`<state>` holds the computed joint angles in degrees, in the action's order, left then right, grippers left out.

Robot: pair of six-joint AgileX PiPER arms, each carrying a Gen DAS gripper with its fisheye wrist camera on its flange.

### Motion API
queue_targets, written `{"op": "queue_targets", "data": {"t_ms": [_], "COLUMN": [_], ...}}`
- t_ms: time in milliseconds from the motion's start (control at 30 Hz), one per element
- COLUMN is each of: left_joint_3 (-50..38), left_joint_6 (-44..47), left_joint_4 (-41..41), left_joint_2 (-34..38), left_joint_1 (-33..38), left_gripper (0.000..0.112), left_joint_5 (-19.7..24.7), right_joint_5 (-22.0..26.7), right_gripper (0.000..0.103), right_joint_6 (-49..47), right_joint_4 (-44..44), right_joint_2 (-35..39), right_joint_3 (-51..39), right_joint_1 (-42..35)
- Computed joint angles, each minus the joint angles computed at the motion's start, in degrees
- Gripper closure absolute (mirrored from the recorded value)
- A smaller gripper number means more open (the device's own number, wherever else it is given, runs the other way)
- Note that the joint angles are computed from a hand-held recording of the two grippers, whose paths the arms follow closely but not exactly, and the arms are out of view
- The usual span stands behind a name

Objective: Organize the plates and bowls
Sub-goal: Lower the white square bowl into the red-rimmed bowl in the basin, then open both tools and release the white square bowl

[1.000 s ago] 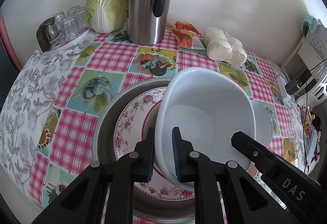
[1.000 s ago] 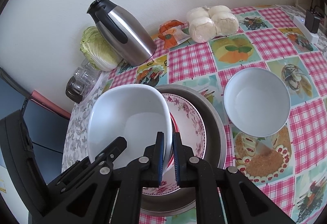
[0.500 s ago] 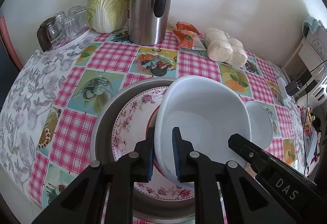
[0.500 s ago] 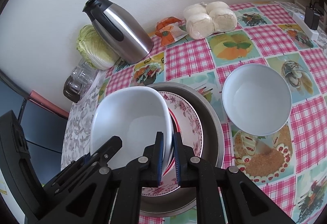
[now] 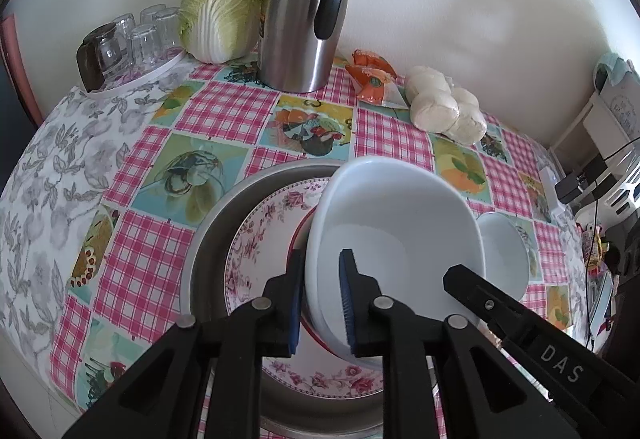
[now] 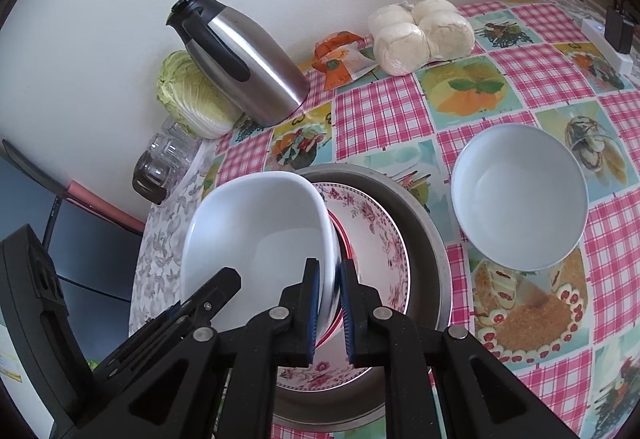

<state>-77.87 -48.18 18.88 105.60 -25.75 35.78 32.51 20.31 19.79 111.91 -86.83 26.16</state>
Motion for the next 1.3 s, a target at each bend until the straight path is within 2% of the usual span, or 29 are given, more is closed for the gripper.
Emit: {"op": "queue_targets", "data": {"t_ms": [133, 467, 500, 567, 633, 667, 700, 767, 833, 900, 967, 1100, 1167, 1300], "left_joint_3": [0.4, 0.5, 0.6, 1.1, 1.5, 1.6, 1.7, 2.1, 2.5, 2.4, 2.2, 1.4, 1.1, 1.3], "left_joint_6": [-2.9, -4.6, -5.3, -6.7, -7.9, -8.7, -9.5, -11.3, -12.7, -14.0, -15.0, -16.2, -16.8, -18.0], "left_joint_4": [3.5, 4.5, 5.2, 6.3, 7.2, 7.9, 8.6, 10.1, 10.9, 11.8, 12.8, 13.5, 14.0, 15.1], "left_joint_2": [-1.2, -1.5, -1.8, -2.4, -2.9, -3.1, -3.3, -3.9, -4.4, -4.3, -4.1, -3.3, -2.8, -2.8], "left_joint_1": [-0.5, -0.4, -0.5, -0.6, -0.4, -0.5, -0.6, -0.6, -0.4, -0.5, -0.6, -0.7, -0.6, -0.3], "left_gripper": [0.094, 0.093, 0.092, 0.078, 0.073, 0.072, 0.071, 0.064, 0.057, 0.052, 0.046, 0.042, 0.03, 0.028], "left_joint_5": [0.1, 0.6, 0.6, 0.3, 0.0, 0.1, 0.3, 0.4, 0.3, 1.0, 2.1, 4.7, 6.2, 7.1], "right_joint_5": [-0.2, -1.6, -1.7, -2.0, -2.3, -2.2, -2.1, -1.9, -1.0, -0.2, 0.5, 2.1, 2.6, 3.0], "right_gripper": [0.089, 0.089, 0.089, 0.089, 0.089, 0.085, 0.074, 0.057, 0.054, 0.044, 0.039, 0.031, 0.029, 0.019], "right_joint_6": [0.6, 2.5, 2.9, 3.4, 4.8, 5.7, 7.0, 9.1, 11.6, 12.6, 12.7, 13.4, 13.1, 13.1], "right_joint_4": [-0.9, -3.6, -4.1, -5.2, -7.4, -8.7, -10.3, -13.1, -16.6, -18.3, -19.0, -21.0, -21.5, -22.1], "right_joint_2": [-0.2, -2.3, -2.5, -3.3, -4.1, -4.4, -4.7, -4.9, -4.8, -4.4, -4.0, -3.1, -2.8, -2.4], "right_joint_3": [0.0, 1.3, 1.4, 1.7, 2.1, 2.0, 2.0, 2.0, 1.4, 0.8, 0.3, -0.8, -1.2, -1.5], "right_joint_1": [0.3, 0.1, 0.1, 0.0, 0.2, 0.3, 0.5, 1.0, 1.5, 1.9, 2.0, 2.6, 2.8, 3.0]}}
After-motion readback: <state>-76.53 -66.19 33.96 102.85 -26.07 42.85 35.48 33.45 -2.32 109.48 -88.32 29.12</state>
